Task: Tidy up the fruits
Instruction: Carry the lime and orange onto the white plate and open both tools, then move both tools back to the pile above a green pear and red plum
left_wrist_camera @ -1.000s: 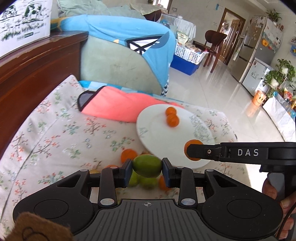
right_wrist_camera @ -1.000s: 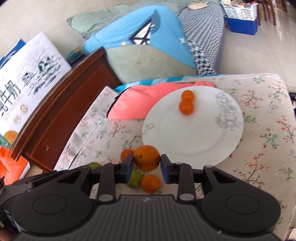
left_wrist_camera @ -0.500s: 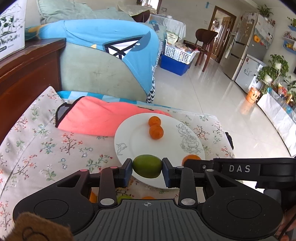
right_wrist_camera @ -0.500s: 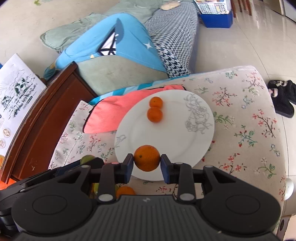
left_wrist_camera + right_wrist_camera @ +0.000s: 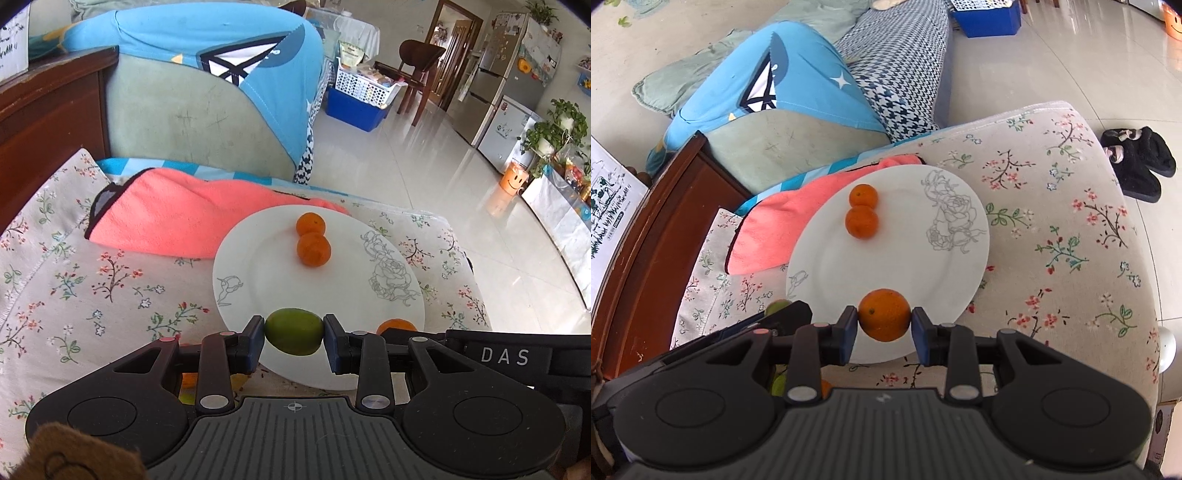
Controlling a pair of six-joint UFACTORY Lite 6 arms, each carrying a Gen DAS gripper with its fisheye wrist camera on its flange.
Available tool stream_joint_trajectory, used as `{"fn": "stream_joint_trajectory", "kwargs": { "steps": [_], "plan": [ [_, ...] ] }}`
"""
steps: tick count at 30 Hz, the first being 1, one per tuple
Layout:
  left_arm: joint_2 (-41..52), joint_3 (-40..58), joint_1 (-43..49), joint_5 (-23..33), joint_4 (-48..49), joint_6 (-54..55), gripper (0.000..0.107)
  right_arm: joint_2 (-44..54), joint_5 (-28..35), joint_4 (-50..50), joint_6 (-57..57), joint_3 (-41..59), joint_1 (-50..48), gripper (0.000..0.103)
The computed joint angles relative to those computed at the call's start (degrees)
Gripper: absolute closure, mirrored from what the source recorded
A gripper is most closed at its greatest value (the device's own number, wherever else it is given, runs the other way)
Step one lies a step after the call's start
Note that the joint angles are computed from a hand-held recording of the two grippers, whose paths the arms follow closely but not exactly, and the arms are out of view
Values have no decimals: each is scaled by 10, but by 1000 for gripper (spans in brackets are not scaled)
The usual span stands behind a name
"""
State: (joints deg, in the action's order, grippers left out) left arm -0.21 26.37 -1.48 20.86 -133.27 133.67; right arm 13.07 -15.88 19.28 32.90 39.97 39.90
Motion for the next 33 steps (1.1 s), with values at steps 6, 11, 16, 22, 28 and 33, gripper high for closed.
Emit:
{"fn": "stream_joint_trajectory", "kwargs": {
  "steps": [6,11,16,22,28,33],
  "plan": [
    [13,7,-18,-5,-52,28,73,10,-4,6,12,3,-4,69],
    [-13,0,-15,-16,-62,33,66,-6,-15,24,-6,-6,1,69],
    [-47,-9,19,-18,5,-24,59,-8,-16,7,7,-6,4,69],
    [-85,-23,72,-10,145,-133,58,-7,-14,-27,30,-7,13,69],
    [-124,-38,120,1,252,-204,55,-5,-11,3,-22,-2,34,69],
    [-148,-50,168,16,330,-245,53,-6,-11,3,-46,1,49,68]
  ]
}}
